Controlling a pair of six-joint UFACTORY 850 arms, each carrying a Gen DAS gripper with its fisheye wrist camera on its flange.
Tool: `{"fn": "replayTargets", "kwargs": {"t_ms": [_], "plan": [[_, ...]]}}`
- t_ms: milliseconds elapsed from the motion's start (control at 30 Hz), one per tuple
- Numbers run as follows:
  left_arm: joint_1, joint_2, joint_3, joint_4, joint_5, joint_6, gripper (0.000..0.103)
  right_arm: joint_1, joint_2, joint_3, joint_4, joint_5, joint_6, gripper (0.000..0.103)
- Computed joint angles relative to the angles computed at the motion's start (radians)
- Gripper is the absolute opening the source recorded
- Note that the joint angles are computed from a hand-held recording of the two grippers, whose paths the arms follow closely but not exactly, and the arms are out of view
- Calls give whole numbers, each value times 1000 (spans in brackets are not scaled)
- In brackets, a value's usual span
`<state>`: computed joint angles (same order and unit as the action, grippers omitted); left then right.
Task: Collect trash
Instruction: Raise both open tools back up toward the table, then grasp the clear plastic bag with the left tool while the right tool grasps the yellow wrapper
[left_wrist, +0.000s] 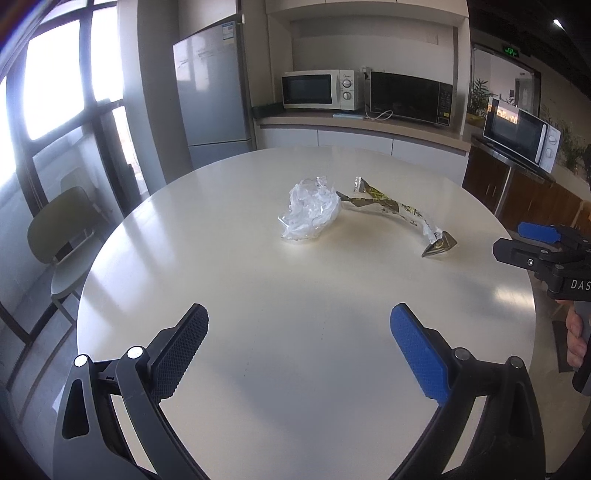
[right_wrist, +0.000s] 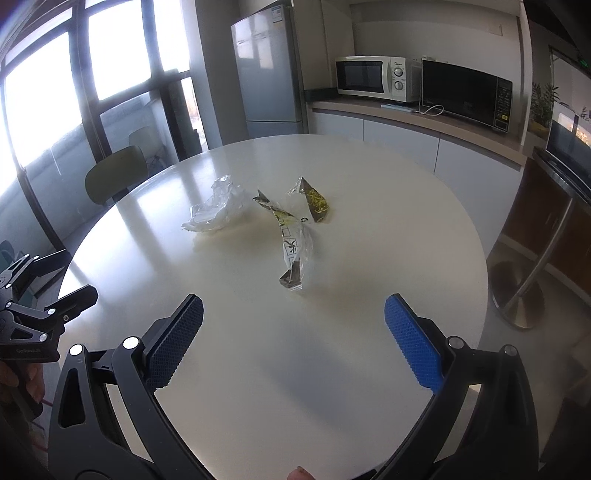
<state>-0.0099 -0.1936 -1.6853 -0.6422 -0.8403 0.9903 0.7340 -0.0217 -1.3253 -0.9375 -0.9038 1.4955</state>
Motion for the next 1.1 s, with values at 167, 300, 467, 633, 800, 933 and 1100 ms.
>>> {"fn": "replayTargets", "kwargs": {"t_ms": [167,300,467,633,800,933,1100], "plan": [[-41,-55,-79,73,-8,-53,97,-47,-22,-32,60,44,-89,94],[-71,-108,-155,122,-21,-86,97,-88,-48,-66,116,61,-159,90],[-108,-234,-317,193,-115,-166,97,-131,-83,-106,185,77,-233,87],[-146,-311,-409,270,-117,-199,96,-168,-127,-147,248,83,-290,82],[-168,-413,-553,321,-183,-247,94,-200,-162,-184,321,96,-365,70],[-181,-479,-651,342,-222,-256,85,-221,-194,-218,364,95,-421,64],[-203,-558,-762,409,-263,-291,71,-237,-243,-267,418,76,-493,44]]}}
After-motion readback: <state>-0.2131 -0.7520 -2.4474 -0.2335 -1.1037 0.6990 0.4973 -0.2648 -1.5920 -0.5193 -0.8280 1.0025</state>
